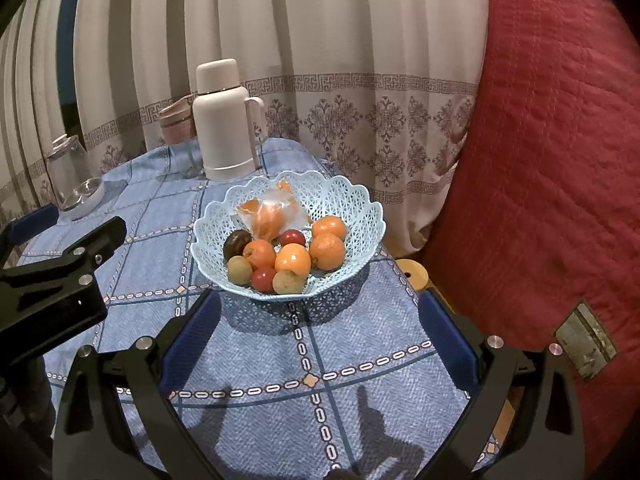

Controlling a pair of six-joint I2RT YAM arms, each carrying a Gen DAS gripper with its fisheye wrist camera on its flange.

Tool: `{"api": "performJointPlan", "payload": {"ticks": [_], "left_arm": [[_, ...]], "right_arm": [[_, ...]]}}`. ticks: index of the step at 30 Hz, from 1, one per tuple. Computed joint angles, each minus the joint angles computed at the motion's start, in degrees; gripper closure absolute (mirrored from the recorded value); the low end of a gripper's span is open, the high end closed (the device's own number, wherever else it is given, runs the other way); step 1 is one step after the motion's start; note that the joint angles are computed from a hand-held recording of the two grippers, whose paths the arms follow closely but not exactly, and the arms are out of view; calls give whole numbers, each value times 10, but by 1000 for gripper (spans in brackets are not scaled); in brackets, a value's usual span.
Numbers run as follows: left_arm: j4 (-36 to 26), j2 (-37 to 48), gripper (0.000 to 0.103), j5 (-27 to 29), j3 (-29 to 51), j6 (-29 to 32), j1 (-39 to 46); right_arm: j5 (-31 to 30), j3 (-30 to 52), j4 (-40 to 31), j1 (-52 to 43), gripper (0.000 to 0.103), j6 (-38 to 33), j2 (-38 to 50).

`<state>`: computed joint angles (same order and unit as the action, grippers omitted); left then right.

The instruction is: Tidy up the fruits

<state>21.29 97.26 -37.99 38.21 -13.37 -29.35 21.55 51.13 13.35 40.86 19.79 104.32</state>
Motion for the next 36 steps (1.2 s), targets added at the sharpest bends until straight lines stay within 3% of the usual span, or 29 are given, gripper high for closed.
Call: {"api": "performJointPlan", "payload": {"ticks": [36], "left_arm": [[-2,32,10,24,25,10,3]], "right_arm": [[21,13,-6,7,3,-22,27]]}}
